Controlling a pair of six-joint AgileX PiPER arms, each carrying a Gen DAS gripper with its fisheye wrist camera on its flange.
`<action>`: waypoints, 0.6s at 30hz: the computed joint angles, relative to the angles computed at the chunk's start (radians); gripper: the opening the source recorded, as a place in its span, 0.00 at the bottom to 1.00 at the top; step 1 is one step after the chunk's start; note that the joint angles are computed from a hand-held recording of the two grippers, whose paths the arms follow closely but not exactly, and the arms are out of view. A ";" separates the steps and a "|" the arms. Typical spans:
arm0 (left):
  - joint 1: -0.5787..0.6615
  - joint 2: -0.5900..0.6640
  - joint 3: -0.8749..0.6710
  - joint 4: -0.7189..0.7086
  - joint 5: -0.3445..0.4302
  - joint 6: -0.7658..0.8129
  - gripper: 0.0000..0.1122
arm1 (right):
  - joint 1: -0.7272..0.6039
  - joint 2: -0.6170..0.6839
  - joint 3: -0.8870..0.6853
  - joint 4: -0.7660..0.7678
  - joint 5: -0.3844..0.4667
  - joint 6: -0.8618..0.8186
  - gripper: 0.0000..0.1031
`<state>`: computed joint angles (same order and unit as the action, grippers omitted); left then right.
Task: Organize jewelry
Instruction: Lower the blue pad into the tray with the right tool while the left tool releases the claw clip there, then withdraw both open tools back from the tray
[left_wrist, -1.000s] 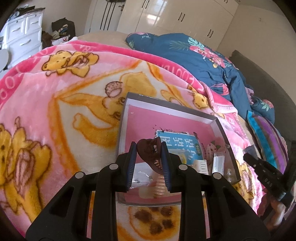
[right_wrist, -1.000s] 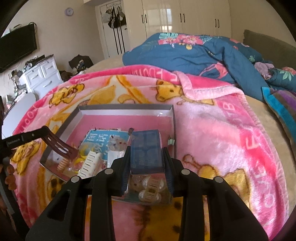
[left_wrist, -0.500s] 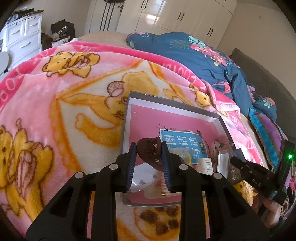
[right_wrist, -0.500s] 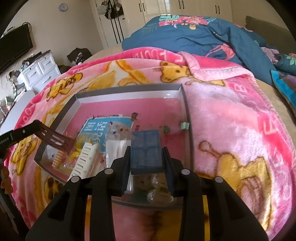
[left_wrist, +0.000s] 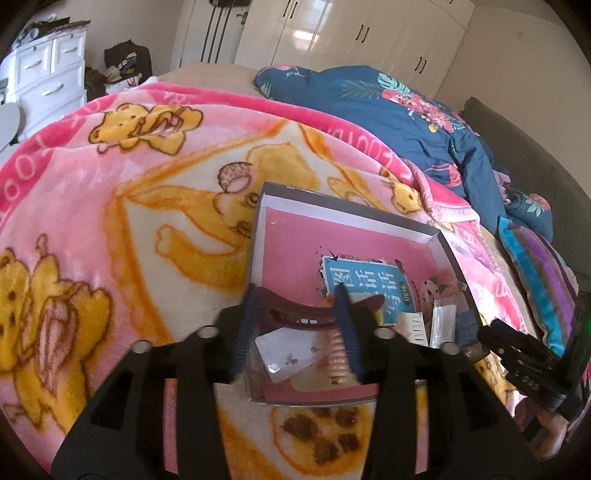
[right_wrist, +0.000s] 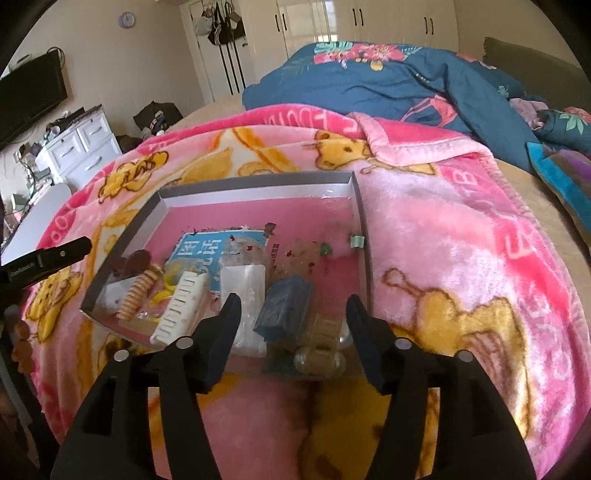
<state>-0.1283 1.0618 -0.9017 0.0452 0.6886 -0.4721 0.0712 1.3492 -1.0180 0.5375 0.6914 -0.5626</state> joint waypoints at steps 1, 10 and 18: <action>-0.009 -0.006 0.000 0.017 0.002 -0.014 0.37 | -0.007 -0.015 0.005 0.008 0.009 -0.007 0.63; -0.212 -0.088 -0.044 0.270 0.119 -0.256 0.58 | -0.077 -0.198 0.035 0.039 0.099 -0.047 0.85; -0.501 -0.183 -0.086 0.478 0.349 -0.493 0.81 | -0.152 -0.337 0.052 0.077 0.206 -0.095 0.93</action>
<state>-0.6295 0.8790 -0.9878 0.5231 1.0374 -0.9652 -0.0804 1.0118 -0.9656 0.6146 0.8979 -0.6576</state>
